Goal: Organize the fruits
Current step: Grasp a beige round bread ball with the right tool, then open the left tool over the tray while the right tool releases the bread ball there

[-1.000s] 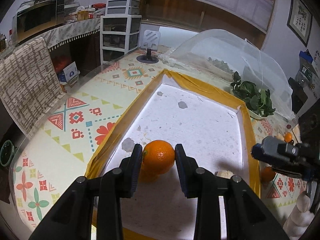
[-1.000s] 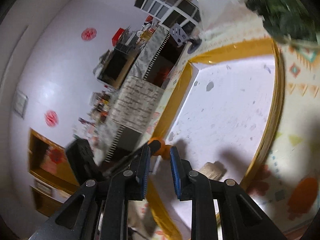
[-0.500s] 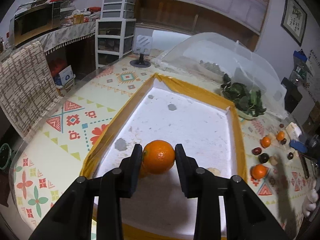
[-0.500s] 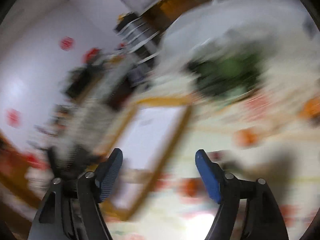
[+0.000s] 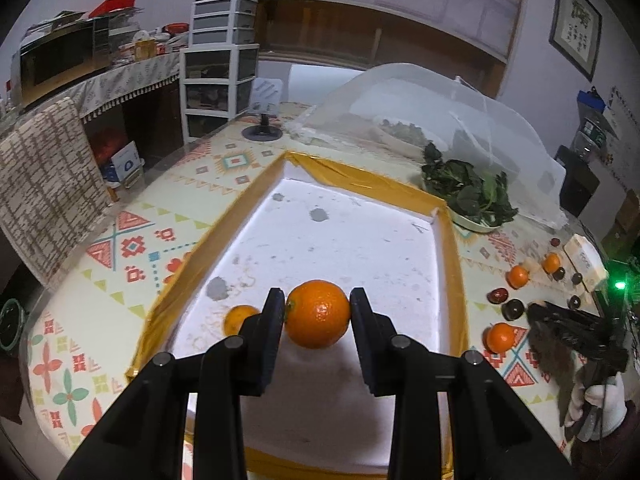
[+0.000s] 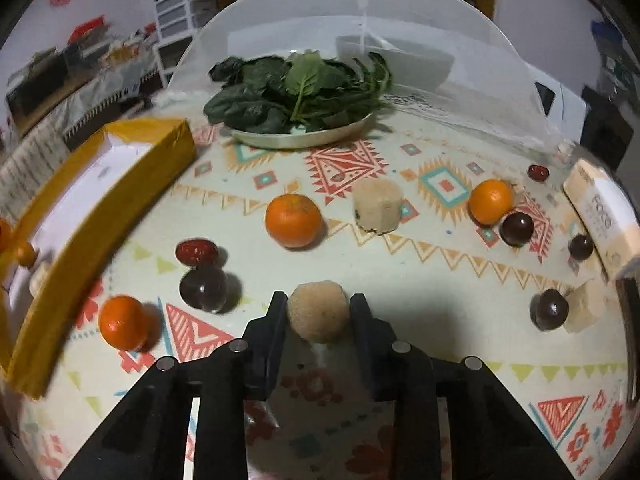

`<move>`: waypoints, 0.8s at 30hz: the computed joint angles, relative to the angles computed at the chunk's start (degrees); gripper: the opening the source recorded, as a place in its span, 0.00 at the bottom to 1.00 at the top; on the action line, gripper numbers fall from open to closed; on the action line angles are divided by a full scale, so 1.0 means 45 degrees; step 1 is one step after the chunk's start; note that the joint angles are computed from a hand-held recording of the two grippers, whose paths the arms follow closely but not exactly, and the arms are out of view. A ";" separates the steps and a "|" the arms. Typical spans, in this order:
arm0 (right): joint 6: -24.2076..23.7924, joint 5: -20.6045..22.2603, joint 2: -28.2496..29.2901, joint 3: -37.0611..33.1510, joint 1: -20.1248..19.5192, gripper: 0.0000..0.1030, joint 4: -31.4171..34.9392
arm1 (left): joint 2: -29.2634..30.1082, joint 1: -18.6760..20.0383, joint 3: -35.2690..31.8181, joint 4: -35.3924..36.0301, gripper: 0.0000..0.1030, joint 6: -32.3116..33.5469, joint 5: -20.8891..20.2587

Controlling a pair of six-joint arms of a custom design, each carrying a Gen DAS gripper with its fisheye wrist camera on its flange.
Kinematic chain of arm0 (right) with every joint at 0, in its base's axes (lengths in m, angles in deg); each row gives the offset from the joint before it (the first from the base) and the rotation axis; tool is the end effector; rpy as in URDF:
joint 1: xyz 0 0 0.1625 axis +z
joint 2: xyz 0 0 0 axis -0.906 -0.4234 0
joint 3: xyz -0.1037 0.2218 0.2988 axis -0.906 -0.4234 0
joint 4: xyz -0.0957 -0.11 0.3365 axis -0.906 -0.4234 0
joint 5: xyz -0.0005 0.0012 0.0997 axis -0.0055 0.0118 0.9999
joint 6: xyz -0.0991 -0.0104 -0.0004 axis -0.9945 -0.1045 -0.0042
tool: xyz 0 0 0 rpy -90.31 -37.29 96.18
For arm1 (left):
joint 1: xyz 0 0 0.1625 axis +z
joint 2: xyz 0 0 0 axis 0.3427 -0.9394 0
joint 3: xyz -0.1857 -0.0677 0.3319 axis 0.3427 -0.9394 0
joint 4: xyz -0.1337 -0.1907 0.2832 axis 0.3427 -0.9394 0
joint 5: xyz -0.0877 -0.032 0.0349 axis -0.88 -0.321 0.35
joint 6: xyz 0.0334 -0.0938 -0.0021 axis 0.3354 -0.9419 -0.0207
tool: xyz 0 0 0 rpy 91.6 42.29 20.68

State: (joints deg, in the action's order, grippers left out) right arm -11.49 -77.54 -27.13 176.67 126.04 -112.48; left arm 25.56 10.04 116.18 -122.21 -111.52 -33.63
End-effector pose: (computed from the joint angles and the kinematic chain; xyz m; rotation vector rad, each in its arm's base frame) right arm -0.1073 -0.4463 0.2981 0.3557 -2.3333 0.8096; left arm -0.2795 -0.4103 -0.0193 0.3324 2.3521 -0.9838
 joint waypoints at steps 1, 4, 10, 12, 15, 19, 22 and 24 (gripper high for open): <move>0.0084 0.0212 -0.0198 0.0113 -0.0036 0.33 0.0003 | -0.0039 0.0029 0.0029 0.0059 0.32 -0.0084 0.0066; 0.0248 0.1203 -0.1110 0.0489 0.0234 0.33 0.1009 | -0.0094 0.0190 0.0006 0.0244 0.32 -0.0159 0.0196; -0.0117 0.1360 -0.0336 0.0644 0.2531 0.33 0.2211 | -0.0001 0.0524 -0.0021 0.0595 0.32 -0.0494 0.0422; -0.0125 0.1061 0.0519 0.0513 0.3265 0.33 0.2037 | 0.0032 0.0569 0.0019 0.0733 0.32 -0.0601 0.0457; -0.0139 0.0424 0.2042 0.0017 0.4130 0.33 0.1590 | 0.0081 0.0475 0.0048 0.1188 0.32 -0.0885 0.0899; -0.0043 -0.0330 0.3511 -0.0496 0.4542 0.33 0.0878 | -0.0010 0.0364 0.0060 0.1854 0.32 -0.1346 0.1315; -0.0176 -0.0599 0.3965 -0.0563 0.4542 0.33 0.0405 | -0.0010 0.0323 0.0070 0.1975 0.32 -0.1472 0.1480; -0.0237 -0.0749 0.4234 -0.0673 0.4549 0.34 0.0225 | 0.0016 0.0305 0.0033 0.2069 0.32 -0.1537 0.1561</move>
